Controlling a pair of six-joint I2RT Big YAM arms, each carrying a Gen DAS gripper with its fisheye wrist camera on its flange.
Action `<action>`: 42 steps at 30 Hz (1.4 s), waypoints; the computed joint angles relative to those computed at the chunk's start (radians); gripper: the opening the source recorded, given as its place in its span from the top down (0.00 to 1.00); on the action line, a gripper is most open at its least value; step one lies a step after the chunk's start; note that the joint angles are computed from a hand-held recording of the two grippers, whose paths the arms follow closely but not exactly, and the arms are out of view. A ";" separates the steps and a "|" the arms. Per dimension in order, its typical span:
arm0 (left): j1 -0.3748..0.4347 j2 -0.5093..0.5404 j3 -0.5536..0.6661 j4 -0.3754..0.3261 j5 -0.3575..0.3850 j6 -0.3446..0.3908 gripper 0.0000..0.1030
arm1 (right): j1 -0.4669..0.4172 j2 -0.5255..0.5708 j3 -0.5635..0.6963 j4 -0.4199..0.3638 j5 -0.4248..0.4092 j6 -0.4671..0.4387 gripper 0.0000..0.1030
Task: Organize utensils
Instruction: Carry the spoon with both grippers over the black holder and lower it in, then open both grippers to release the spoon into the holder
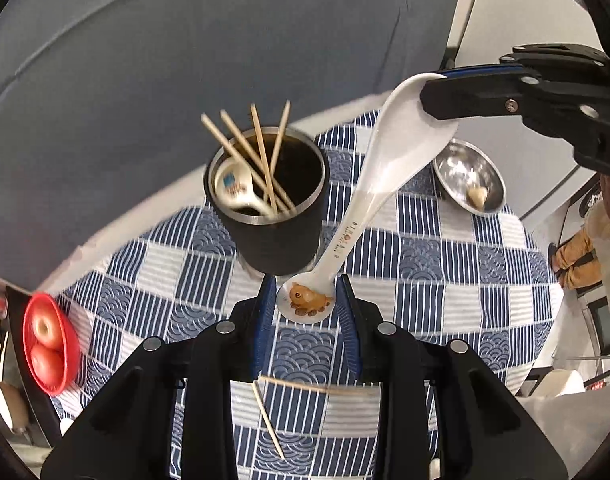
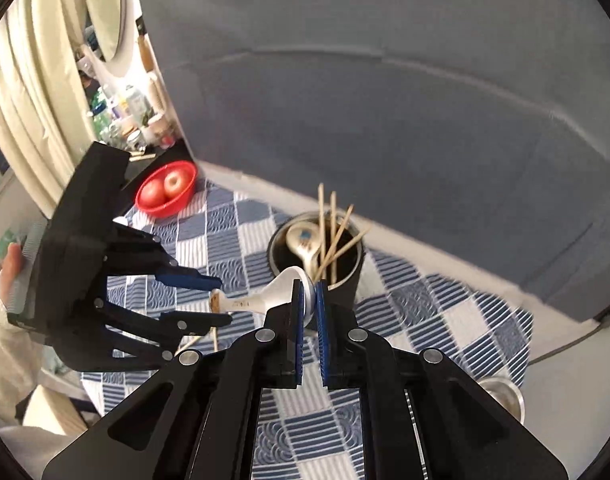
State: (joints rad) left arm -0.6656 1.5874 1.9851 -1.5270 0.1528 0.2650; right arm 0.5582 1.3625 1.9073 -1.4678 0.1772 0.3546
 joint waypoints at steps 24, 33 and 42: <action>0.006 0.206 0.283 -0.029 0.036 0.050 0.14 | -0.047 0.079 0.121 0.013 0.086 -0.093 0.51; 0.047 0.091 0.090 0.049 0.038 0.044 0.06 | -0.054 -0.016 -0.026 0.095 0.065 -0.014 0.15; 0.105 -0.006 -0.082 0.070 0.016 0.032 0.06 | -0.003 -0.037 -0.088 0.064 0.096 0.011 0.15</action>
